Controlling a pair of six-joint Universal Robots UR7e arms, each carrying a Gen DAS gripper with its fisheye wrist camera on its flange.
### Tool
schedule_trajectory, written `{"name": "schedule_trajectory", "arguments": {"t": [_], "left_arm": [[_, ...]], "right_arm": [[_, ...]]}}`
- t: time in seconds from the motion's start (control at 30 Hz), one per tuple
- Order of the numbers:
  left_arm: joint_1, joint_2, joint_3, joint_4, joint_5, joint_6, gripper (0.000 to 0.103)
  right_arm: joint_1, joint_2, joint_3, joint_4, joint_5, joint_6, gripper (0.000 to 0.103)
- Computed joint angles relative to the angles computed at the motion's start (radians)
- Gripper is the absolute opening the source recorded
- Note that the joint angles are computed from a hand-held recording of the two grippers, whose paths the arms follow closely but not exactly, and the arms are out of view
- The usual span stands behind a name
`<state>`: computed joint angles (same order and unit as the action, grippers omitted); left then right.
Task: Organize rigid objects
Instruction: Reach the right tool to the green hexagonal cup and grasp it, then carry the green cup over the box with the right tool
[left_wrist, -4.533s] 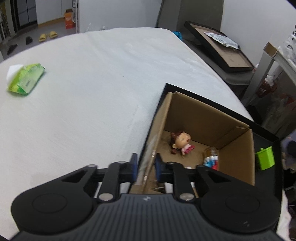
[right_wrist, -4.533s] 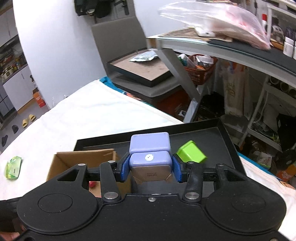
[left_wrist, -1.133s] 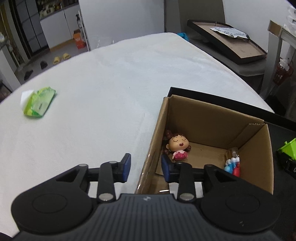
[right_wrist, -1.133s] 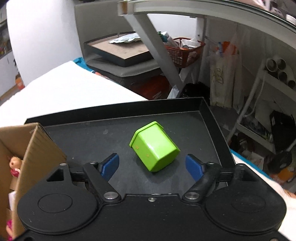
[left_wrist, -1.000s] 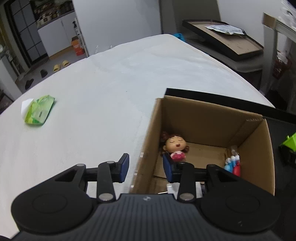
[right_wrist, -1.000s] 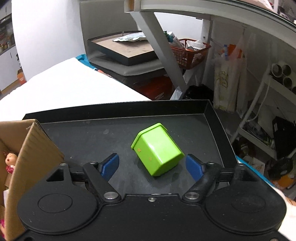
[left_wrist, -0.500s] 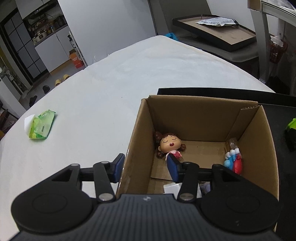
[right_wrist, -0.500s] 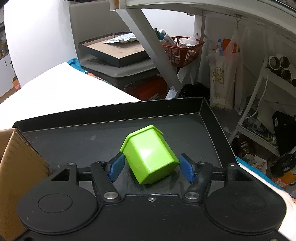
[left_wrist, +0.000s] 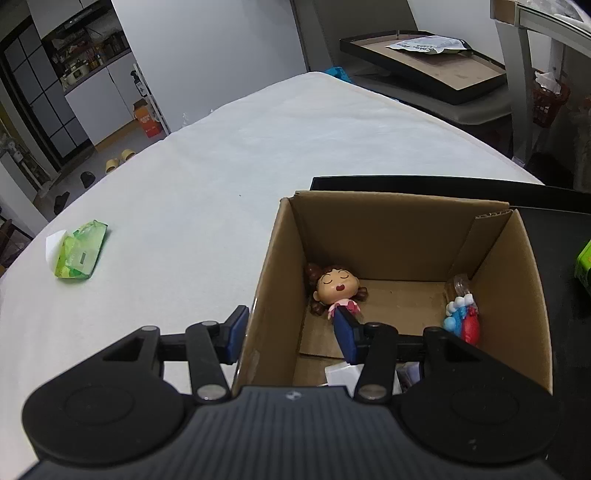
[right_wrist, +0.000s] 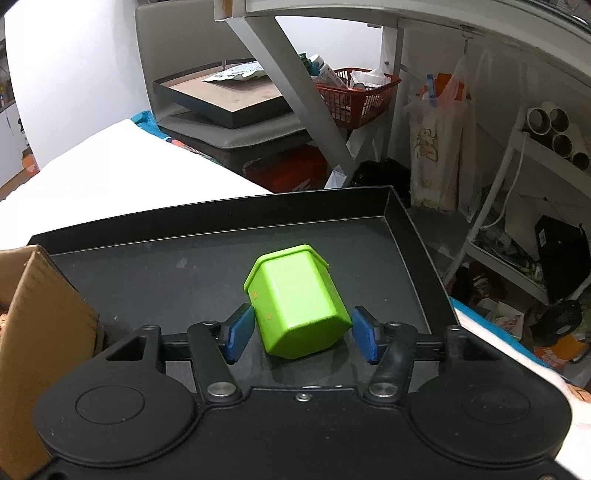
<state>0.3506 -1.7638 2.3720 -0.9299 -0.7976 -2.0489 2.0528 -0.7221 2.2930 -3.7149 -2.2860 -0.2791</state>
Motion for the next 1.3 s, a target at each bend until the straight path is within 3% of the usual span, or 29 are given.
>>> {"name": "schedule_trajectory", "arguments": {"t": [0.7, 1.3], "left_arm": [[-0.073, -0.154, 0.027, -0.005, -0.032, -0.013, 0.049], [-0.152, -0.325, 0.045, 0.065, -0.072, -0.095, 0.044]], "right_arm": [[0.140, -0.092, 0.018, 0.093, -0.033, 0.089, 0.053], [0.294, -0.109, -0.060, 0.254, -0.069, 0.172, 0.053]]}}
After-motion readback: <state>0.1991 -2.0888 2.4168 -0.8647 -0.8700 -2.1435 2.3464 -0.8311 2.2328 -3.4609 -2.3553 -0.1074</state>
